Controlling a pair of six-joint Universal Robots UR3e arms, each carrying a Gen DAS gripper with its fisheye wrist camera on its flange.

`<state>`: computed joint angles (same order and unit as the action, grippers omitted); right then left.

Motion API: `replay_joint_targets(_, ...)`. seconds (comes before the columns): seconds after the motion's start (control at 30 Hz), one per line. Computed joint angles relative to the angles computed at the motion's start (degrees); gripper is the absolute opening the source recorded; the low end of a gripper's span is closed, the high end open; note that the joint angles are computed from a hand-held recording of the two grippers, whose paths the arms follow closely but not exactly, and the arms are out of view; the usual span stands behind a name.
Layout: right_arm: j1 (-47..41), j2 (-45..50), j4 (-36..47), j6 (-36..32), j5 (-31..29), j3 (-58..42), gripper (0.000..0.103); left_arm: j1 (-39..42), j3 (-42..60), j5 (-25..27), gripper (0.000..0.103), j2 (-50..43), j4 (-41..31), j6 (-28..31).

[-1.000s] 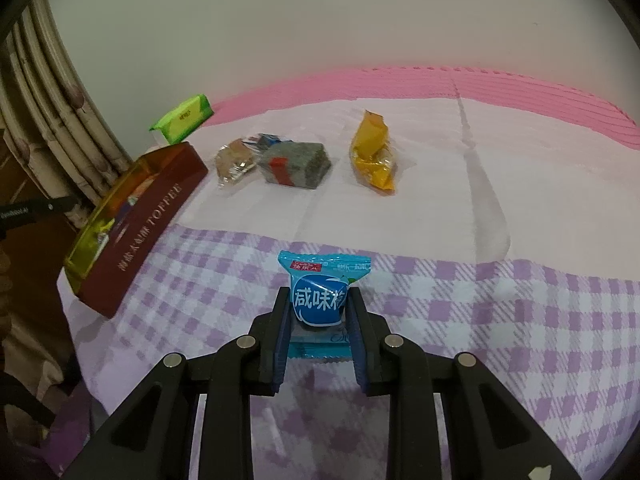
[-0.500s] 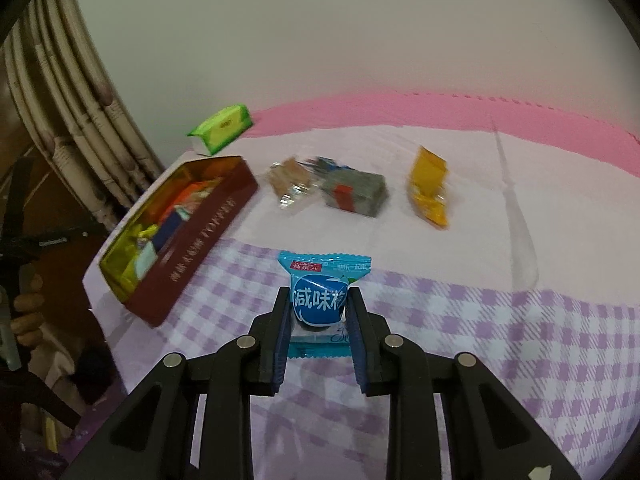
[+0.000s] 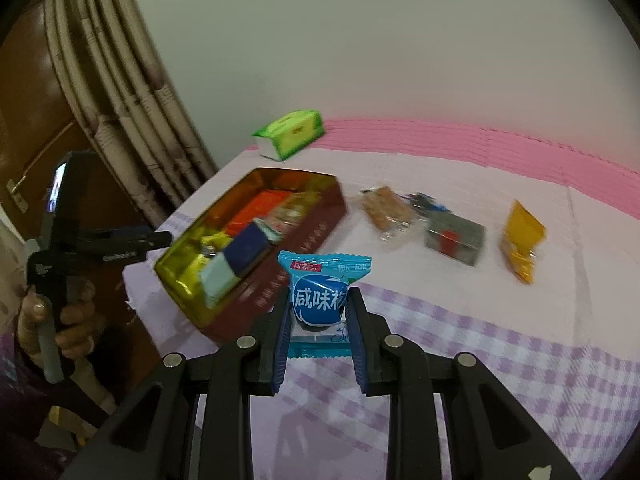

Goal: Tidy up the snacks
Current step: 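Lower the blue-wrapped candy into the gold tin and open the right gripper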

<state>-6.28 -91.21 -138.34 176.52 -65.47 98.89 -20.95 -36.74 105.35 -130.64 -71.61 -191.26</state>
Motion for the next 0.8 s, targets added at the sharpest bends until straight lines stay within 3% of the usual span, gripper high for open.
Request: replay_joint_targets(0.8,12.79,26.06,7.90,4.94,1.59,-32.21,0.025,2.66,-0.89,-3.99,0.058,1.19,-0.79,-1.08)
